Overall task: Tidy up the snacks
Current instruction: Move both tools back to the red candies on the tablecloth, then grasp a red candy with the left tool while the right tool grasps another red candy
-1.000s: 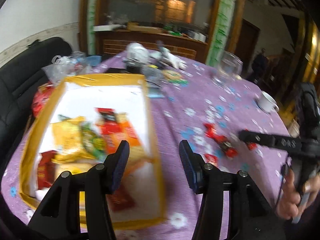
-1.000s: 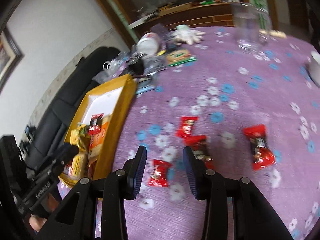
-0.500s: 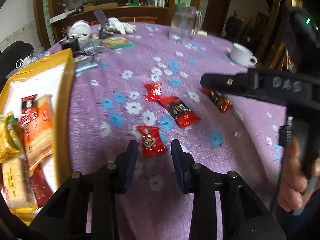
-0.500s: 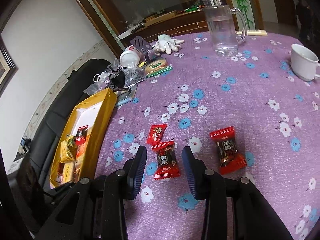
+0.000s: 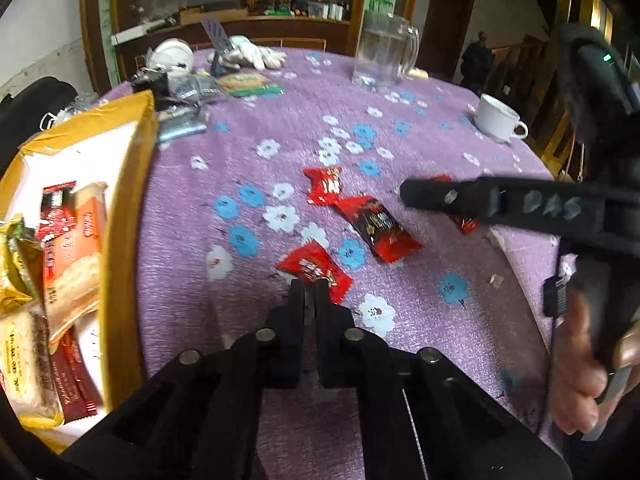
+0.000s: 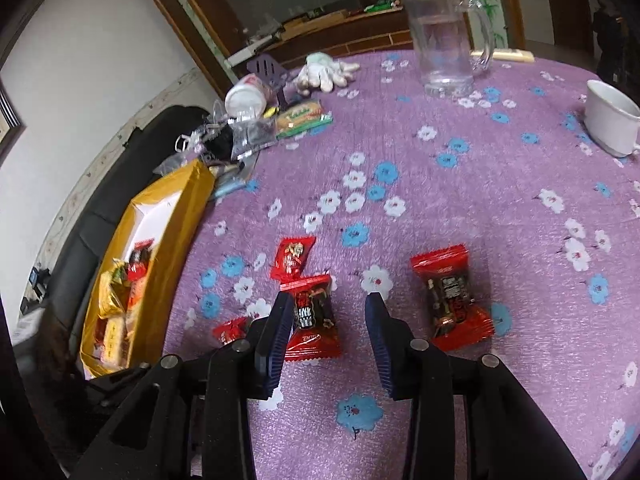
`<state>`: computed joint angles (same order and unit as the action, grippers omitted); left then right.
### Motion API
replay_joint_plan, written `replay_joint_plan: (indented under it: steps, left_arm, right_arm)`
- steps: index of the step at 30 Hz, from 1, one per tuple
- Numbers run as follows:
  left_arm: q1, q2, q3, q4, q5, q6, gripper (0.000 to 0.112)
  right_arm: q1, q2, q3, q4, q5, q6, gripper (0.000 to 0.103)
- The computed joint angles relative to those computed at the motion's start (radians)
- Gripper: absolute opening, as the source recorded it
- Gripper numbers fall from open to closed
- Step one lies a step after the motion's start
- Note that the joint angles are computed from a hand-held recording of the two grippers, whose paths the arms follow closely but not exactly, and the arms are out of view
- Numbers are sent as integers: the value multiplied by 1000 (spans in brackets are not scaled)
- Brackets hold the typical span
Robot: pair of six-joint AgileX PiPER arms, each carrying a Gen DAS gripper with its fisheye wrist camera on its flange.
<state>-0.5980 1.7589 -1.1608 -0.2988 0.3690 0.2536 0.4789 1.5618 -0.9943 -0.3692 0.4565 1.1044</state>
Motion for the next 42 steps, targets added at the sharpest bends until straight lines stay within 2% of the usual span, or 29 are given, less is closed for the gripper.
replay_joint_plan:
  steps: [5,8,11,15,17,19,20,21,23,25,26,28,29,38,42]
  left_arm:
    - [17,21,-22,-68,19,62,3]
    - [20,23,-27,-85,29,77,3]
    - [17,20,-28,-81,34,73,4]
    - [16,37,-62,-80,80,53,7]
    - [15,60,-106,-55,130,-3,17]
    - [16,88,-153,-50,171,-47,39]
    - [3,99,-175,-5,179,-96,42]
    - [-18,114,-198,79,175,-175,42]
    - [-43,145,-226,164,160,-237,42]
    - [-69,158,-220,292,135,-337,31]
    - [-88,144,-186,383,96,-407,28]
    - [-99,124,-142,475,58,-471,17]
    - [-95,109,-118,475,38,-464,17]
    - [-47,17,10,166,-112,-140,15]
    - [-39,8,23,125,-148,-124,15]
  right_arm:
    - [26,75,-59,-21,27,-24,38]
    - [34,133,-112,0,69,-92,32]
    - [92,175,-158,-115,158,-36,29]
    - [94,168,-162,-141,211,16,26]
    - [87,144,-145,-150,214,34,26]
    - [90,119,-128,-180,219,67,26]
    - [90,109,-122,-183,220,76,26]
    - [88,100,-115,-180,216,78,26]
    - [88,93,-112,-178,216,81,26]
    - [88,82,-103,-179,216,90,26]
    - [85,73,-94,-175,210,92,26]
    - [80,52,-76,-174,198,104,26]
    - [76,42,-68,-171,189,109,26]
    - [92,5,-48,-191,158,150,26]
    - [108,7,-46,-216,150,165,25]
